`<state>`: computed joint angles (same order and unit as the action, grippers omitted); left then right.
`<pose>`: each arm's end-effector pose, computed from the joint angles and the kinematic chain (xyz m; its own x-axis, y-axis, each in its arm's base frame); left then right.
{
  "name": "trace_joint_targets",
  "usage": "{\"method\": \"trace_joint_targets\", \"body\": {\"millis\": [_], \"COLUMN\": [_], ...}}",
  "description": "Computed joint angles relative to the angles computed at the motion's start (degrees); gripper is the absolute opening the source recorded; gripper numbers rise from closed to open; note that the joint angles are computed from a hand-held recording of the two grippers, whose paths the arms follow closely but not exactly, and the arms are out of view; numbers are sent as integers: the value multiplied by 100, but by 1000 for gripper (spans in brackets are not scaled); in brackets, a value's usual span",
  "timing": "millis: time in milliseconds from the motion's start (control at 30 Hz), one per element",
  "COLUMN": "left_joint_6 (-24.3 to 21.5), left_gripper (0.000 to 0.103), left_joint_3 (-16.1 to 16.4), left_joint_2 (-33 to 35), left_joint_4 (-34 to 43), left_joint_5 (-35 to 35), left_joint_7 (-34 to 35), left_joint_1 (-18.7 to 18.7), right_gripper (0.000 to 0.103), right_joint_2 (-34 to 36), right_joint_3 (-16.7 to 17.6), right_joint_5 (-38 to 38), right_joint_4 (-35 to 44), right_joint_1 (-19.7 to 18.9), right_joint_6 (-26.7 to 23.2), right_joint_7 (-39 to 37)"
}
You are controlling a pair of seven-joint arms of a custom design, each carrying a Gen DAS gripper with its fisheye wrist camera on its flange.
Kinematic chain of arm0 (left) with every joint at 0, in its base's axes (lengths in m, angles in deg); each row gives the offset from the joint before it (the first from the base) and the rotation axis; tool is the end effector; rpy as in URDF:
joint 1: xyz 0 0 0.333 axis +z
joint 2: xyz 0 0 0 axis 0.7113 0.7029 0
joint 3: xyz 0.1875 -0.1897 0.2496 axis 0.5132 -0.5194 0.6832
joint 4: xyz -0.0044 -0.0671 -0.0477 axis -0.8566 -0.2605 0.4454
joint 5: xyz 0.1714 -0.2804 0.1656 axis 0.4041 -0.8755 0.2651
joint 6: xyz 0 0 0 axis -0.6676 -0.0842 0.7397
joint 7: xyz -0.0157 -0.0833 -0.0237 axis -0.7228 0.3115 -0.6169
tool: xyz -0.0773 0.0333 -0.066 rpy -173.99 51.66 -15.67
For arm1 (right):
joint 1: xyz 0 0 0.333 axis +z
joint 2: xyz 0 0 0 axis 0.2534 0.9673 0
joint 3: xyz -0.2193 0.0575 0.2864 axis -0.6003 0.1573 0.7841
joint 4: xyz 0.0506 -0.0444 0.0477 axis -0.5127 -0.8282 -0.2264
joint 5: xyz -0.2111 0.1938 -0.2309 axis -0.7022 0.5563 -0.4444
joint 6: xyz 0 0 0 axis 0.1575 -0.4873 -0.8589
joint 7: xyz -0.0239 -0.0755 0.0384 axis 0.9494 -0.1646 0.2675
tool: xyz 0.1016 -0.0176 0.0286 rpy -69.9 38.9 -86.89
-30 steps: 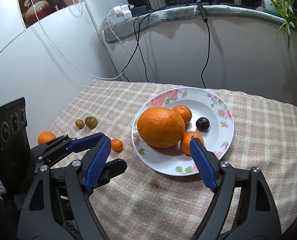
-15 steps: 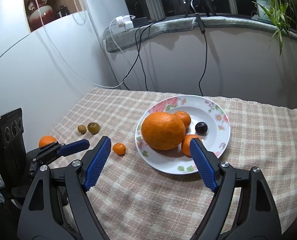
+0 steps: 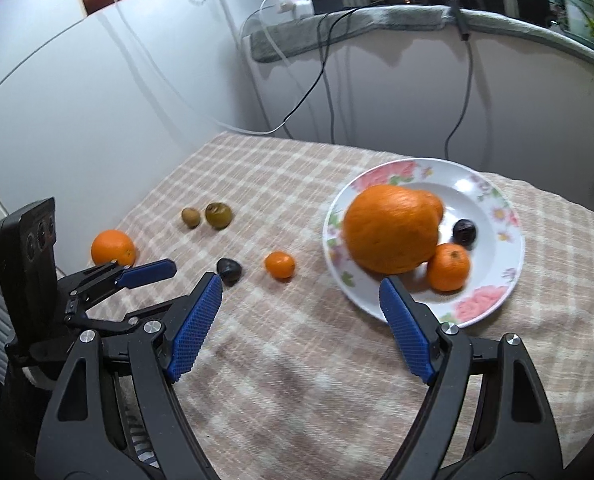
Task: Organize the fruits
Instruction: 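Withdraw both grippers from the plate toward the dark plum and small mandarin, then grasp the dark plum with the left gripper while the right gripper grasps the small mandarin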
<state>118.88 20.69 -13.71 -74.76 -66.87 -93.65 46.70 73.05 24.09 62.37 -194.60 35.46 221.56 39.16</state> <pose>0.6375 -0.1026 0.2758 -0.5479 -0.8019 0.2381 -0.6638 0.2435 -0.7072 0.6199 0.2565 0.3086 0.1283 -0.9578 -0.2574 -0.7568 0.0732 -0.6495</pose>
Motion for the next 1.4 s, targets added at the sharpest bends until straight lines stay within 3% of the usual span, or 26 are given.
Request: {"method": "trace_joint_targets", "body": {"millis": [267,400,600,933,1400], "left_joint_6": [-35,18,268,650,972], "left_gripper": [43,40,37,34,27], "left_joint_3": [-77,-228,-485,-829,-1290], "left_joint_2": [176,312,483,770,1036], "left_joint_4": [142,249,341,468,470], "left_joint_5": [834,1279,1829,2868,4083], "left_joint_7": [-767,-1155,-1516,-2244,-3038], "left_joint_1": [109,224,375,584,946], "right_gripper": [83,69,61,51,39], "right_joint_2": [310,471,731,1146,1338], "right_joint_3": [443,544,628,315,-224], "right_joint_5": [-172,-221,-215,-130,-343], "right_joint_4": [391,641,1051,1815,2261], "right_joint_1": [-338,-399,-439,-155,296], "right_joint_6": [-289,-502,-831,-1463,-1918], "right_joint_7": [-59,-108,-213,-294,-244]}}
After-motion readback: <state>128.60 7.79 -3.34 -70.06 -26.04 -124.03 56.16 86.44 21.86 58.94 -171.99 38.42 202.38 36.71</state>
